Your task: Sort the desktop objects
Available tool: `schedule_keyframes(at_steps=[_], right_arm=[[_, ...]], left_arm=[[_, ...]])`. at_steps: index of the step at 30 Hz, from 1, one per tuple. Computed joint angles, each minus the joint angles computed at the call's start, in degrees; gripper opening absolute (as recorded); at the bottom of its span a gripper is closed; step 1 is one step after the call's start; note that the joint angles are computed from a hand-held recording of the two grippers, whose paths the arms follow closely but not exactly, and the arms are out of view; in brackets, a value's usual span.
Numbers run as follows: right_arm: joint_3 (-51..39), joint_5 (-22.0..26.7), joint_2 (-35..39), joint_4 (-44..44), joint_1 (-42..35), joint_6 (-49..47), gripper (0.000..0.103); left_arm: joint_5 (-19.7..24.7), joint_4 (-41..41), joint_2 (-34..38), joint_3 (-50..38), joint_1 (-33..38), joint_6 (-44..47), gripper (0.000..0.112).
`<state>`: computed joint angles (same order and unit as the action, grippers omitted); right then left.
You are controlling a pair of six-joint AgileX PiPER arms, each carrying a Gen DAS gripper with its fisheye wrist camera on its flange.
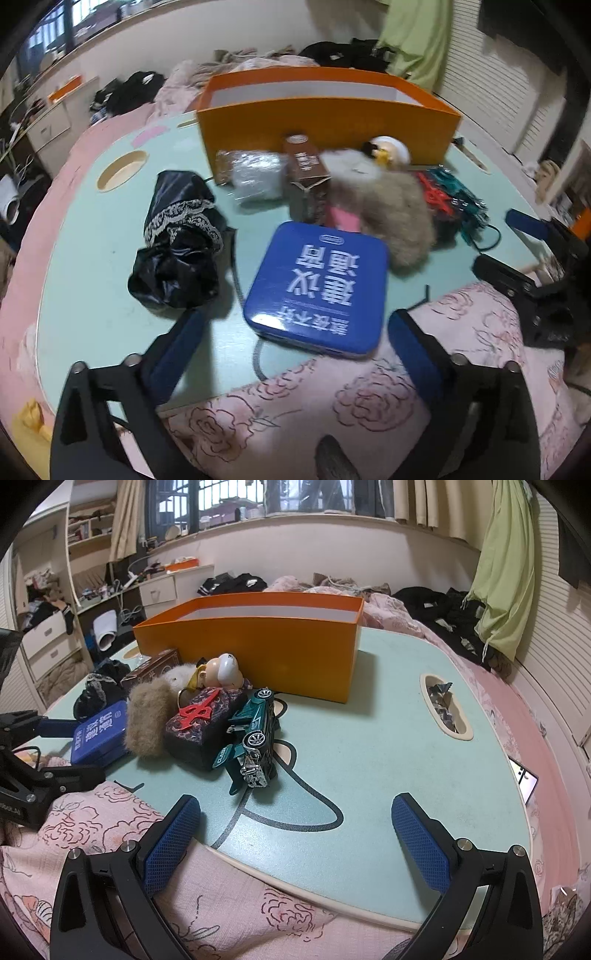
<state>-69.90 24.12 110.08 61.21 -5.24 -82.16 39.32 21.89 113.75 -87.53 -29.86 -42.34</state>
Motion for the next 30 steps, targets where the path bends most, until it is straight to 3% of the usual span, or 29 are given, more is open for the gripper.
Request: schedule_keyframes(at_steps=[30], right_arm=[[0.42, 0.09, 0.08, 1.36, -0.40, -1.65, 0.103]], left_arm=[[-0.25, 0.05, -0.07, 0.28, 0.24, 0.11, 0.103]])
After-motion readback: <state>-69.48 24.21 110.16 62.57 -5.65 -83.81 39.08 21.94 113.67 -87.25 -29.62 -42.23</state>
